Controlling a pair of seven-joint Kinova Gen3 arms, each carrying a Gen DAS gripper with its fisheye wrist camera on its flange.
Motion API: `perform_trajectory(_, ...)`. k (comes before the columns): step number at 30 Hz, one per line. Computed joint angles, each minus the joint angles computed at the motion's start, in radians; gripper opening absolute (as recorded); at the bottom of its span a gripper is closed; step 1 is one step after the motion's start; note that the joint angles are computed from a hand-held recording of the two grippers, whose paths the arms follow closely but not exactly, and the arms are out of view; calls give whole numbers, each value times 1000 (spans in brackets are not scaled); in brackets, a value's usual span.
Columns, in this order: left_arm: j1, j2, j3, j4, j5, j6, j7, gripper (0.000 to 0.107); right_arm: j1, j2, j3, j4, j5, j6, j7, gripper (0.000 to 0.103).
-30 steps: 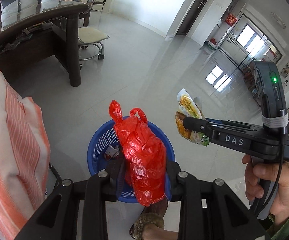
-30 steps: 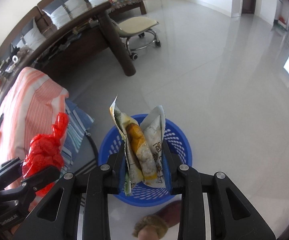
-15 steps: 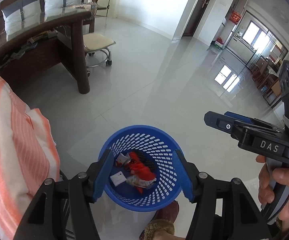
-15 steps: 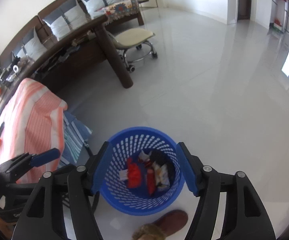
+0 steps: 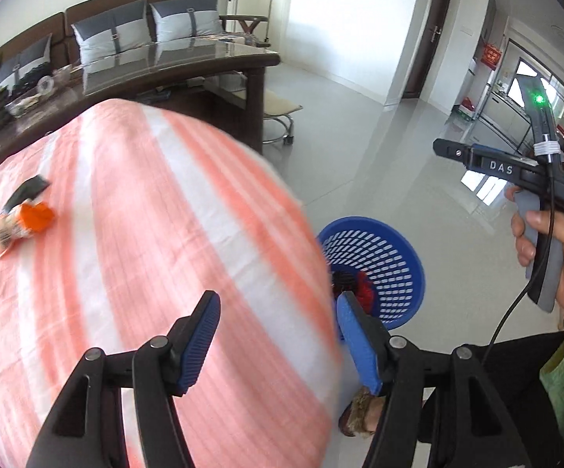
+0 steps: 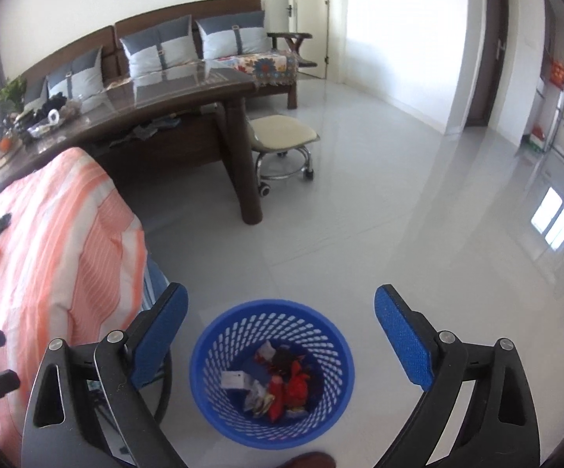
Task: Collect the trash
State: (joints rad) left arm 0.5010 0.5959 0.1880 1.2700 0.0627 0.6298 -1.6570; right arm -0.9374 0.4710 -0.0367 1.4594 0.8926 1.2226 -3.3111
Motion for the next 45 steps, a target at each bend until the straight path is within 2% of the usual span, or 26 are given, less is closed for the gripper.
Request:
perform_trajectory(2,-24,-47,-29,79,-3,-34,2,64,-59,42,55,-69,10,-1,62,97)
perform_trajectory(4,-22,-84,-97,144,24,-68,-25,64,-125,81,137,-139,-10,-52,129,97)
perform_trajectory(6,-15,-108,-171,189,73,-83,-75,64,-142,126,153,-231,-36,-102,210,98)
perform_trajectory(8,-46,-117,-185,210,82,-89,-95,64,-114,174,96,-324,-47,-153,291,98)
perform_trajectory(11,-146,-121,-142,218,108,-100,-156,64,-46,264,-43,-463,-65,-229,413,98)
perform_trajectory(13,-193,-104,-136,183,134,-94,-204,64,-12,330,-136,-555,-64,-254,494,98)
perform_trajectory(15,-232,-89,-128,147,159,-98,-263,64,14,399,-228,-648,-31,-256,576,98)
perform_trajectory(17,-269,-48,-109,63,159,-72,-300,64,33,458,-321,-741,6,-230,657,98)
perform_trajectory(19,-281,3,-119,-29,176,-35,-335,64,37,511,-373,-833,13,-193,738,98)
perform_trajectory(20,-293,31,-113,-75,186,-18,-353,64,31,532,-374,-877,-4,-172,778,98)
perform_trajectory(22,-297,87,-123,-168,223,32,-393,64,15,570,-359,-964,-40,-123,829,98)
perform_trajectory(24,-308,143,-106,-261,204,84,-390,64,8,585,-341,-1001,-64,-101,844,98)
perform_trajectory(26,-357,200,-26,-353,174,165,-392,64,-1,583,-292,-1000,-101,-103,835,98)
perform_trajectory(28,-401,249,67,-429,160,246,-446,65,-12,586,-245,-1011,-137,-94,836,98)
perform_trajectory(32,-484,276,244,-439,188,409,-608,65,-28,573,-178,-998,-175,-91,827,98)
perform_trajectory(34,-498,271,263,-447,196,446,-640,65,-34,555,-154,-963,-171,-105,807,98)
perform_trajectory(36,-481,261,209,-449,244,422,-607,66,-39,540,-126,-934,-188,-122,801,98)
perform_trajectory(39,-409,281,77,-516,321,435,-550,72,-52,540,-63,-934,-256,-127,821,98)
perform_trajectory(45,-261,397,-99,-770,292,573,-493,73,-112,537,141,-909,-455,-144,863,98)
